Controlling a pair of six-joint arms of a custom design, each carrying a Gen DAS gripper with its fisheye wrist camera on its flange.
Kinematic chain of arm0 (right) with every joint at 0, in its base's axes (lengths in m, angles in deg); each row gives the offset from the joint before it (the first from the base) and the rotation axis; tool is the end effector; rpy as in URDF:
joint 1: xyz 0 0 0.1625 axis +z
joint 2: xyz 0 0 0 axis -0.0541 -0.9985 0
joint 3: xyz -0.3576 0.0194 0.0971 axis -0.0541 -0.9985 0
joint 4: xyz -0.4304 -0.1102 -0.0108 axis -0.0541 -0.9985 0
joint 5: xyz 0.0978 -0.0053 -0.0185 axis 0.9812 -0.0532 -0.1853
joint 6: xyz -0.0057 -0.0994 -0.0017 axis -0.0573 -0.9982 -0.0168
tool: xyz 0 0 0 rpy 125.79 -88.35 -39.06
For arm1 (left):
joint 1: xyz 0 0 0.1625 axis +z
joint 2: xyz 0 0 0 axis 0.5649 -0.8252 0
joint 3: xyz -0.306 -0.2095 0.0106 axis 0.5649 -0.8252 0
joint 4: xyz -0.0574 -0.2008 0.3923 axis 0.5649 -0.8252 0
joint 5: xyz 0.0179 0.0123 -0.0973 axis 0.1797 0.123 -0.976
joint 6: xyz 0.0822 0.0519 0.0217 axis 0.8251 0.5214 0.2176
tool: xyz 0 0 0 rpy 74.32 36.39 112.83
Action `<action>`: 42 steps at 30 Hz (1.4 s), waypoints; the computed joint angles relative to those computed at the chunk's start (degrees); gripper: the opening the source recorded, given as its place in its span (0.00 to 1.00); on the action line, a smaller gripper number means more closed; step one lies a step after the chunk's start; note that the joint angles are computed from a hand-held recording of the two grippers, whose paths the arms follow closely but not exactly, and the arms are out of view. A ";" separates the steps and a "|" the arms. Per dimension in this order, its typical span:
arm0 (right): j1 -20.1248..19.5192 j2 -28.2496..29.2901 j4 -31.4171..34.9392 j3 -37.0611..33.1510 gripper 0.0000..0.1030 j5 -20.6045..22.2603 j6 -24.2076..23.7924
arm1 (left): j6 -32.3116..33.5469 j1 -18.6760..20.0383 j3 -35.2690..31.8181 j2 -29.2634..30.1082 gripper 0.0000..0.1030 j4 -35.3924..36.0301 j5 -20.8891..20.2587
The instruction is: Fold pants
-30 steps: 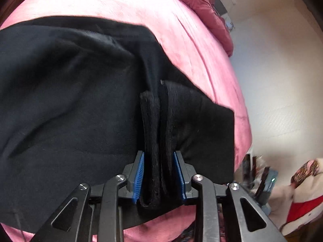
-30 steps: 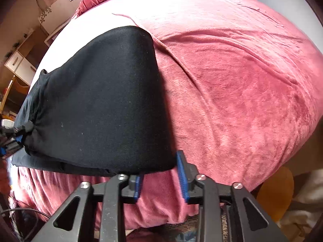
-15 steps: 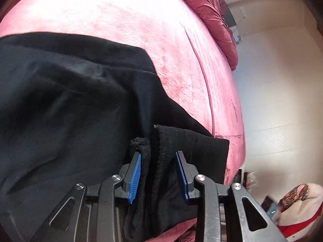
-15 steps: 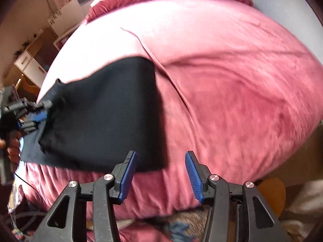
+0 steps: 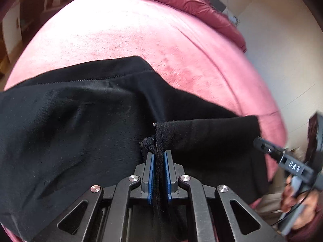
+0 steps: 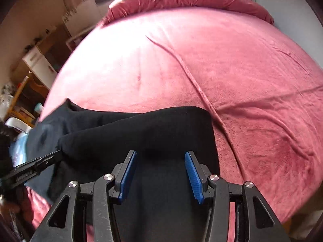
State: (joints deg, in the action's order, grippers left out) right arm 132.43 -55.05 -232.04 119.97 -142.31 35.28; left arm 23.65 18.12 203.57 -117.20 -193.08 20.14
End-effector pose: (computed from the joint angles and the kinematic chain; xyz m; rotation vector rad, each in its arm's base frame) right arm 0.2918 -0.2685 0.0572 -0.0869 -2.3515 0.7227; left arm -0.0645 -0.3649 0.2671 0.5457 2.7519 -0.3313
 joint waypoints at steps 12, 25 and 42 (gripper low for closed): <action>1.73 1.87 1.78 -0.75 0.50 -1.96 0.86 | -5.12 -8.83 3.12 -8.96 0.21 8.27 7.83; 7.22 6.64 -1.67 -2.93 0.50 3.26 -0.87 | -7.52 -8.97 3.23 -18.39 0.23 17.58 9.26; 9.78 16.85 -8.58 -8.99 0.65 13.31 -12.25 | -8.30 1.02 -1.80 -23.81 0.26 21.87 7.51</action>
